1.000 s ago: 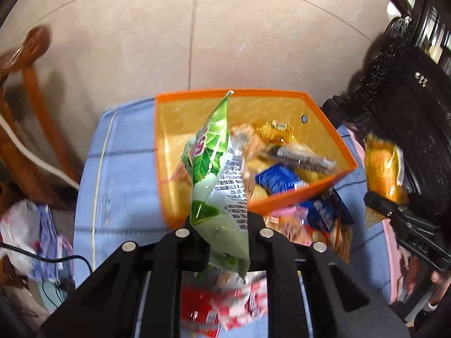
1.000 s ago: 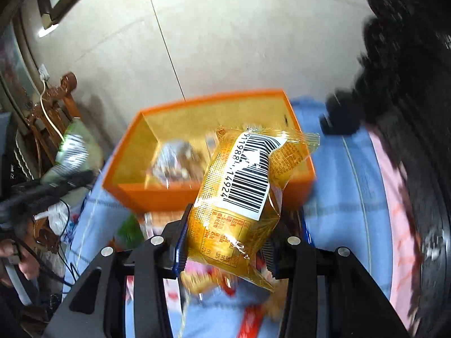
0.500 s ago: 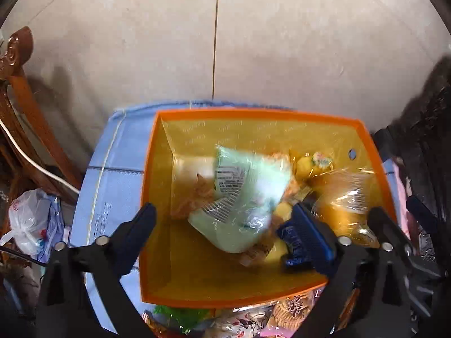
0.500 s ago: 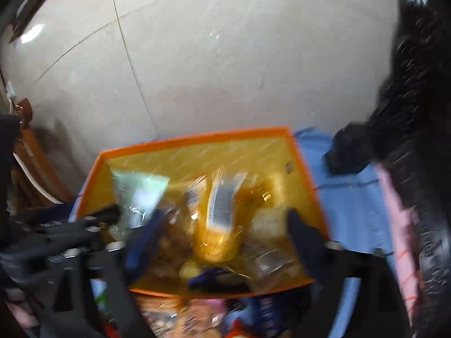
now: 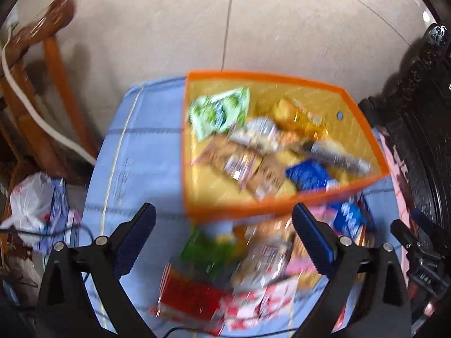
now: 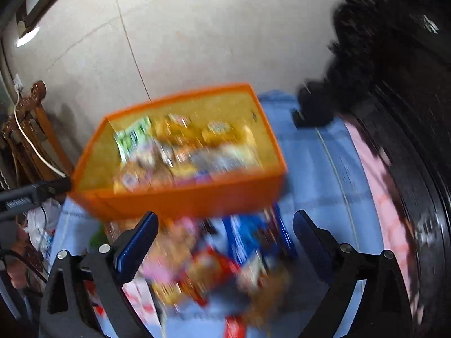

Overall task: Organize snacks
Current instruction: 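Grasp the red wafer bar with the right tool while the left tool reaches the lychee bag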

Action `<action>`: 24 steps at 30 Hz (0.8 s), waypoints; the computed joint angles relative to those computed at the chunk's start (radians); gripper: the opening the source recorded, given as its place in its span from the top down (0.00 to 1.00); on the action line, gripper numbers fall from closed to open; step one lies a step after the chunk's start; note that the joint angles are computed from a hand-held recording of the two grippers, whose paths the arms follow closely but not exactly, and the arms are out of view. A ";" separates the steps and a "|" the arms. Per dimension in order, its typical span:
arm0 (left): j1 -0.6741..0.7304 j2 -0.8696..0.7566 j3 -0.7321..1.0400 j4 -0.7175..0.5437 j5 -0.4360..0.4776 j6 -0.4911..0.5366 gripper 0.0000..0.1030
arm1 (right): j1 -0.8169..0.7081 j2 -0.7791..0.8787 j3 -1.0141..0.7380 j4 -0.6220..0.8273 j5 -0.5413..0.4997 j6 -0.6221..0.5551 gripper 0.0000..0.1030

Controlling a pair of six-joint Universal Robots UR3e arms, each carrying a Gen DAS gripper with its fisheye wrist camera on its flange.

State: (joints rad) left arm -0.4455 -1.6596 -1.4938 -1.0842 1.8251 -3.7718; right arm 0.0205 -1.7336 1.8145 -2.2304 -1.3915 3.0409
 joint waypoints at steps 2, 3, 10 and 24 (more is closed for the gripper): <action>-0.027 0.081 -0.124 0.008 0.018 -0.046 0.07 | -0.058 -0.116 0.112 0.053 0.008 -0.027 0.06; -0.037 0.111 -0.169 0.005 0.016 -0.063 0.07 | -0.087 -0.168 0.156 0.083 0.018 -0.044 0.06; -0.074 0.256 -0.498 0.015 -0.072 -0.217 0.06 | -0.237 -0.476 0.386 0.364 0.061 -0.180 0.06; -0.171 0.269 -0.543 -0.032 -0.095 -0.255 0.06 | 0.103 -0.308 0.484 0.140 -0.171 -0.027 0.41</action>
